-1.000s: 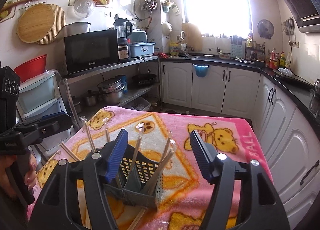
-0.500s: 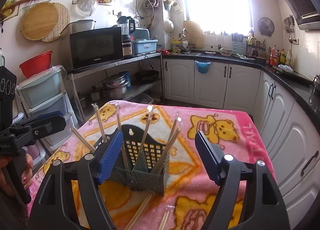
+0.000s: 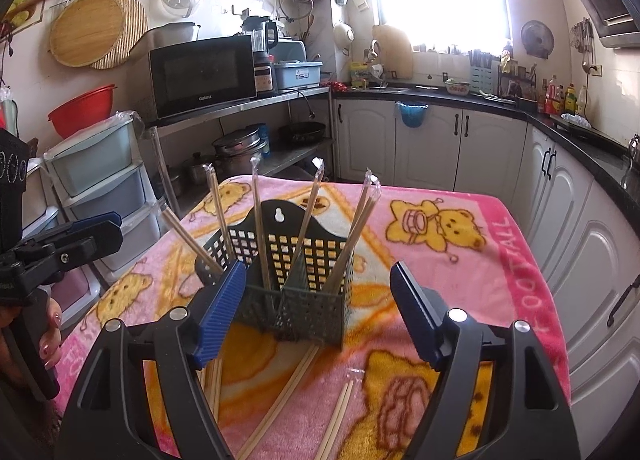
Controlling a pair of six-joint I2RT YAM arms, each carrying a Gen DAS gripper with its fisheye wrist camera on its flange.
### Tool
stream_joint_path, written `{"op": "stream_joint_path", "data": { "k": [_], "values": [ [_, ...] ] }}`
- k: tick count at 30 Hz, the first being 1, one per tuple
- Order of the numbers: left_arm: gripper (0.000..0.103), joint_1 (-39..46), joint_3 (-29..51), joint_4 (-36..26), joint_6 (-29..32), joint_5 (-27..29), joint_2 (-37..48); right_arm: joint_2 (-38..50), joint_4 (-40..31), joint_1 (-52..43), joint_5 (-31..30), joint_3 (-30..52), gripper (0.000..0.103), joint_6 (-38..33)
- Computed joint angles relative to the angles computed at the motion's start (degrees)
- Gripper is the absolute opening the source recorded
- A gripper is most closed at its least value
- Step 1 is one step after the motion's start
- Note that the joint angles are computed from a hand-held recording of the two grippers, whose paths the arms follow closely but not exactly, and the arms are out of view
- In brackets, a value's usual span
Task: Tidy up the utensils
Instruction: 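Move both open tools down to the chopsticks beside the caddy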
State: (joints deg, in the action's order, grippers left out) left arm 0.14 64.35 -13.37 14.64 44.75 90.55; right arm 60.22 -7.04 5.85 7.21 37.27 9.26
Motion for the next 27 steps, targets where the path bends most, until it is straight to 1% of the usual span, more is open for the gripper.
{"op": "stream_joint_path", "data": {
  "k": [6, 13, 17, 21, 27],
  "values": [
    [0.093, 1.8, -2.0, -0.7, 1.1, 0.2, 0.1, -1.4, -0.5, 1.8, 0.9, -2.4, 0.072, 0.8],
    [0.093, 3.4, -4.3, -1.7, 4.1, -0.8, 1.2, -1.5, -0.2, 3.5, 1.0, -4.8, 0.072, 1.7],
    [0.093, 3.9, -5.4, -1.2, 5.2, -1.7, 2.4, -0.4, 0.5, 4.4, 0.9, -5.8, 0.072, 2.1],
    [0.093, 3.9, -7.0, 0.6, 5.8, -4.4, 3.3, 1.4, 1.5, 4.7, 0.4, -6.4, 0.072, 2.2],
    [0.093, 4.0, -6.7, 1.2, 6.4, -6.4, 7.1, 5.6, 3.6, 5.4, -0.2, -6.3, 0.072, 2.3]
  ]
}}
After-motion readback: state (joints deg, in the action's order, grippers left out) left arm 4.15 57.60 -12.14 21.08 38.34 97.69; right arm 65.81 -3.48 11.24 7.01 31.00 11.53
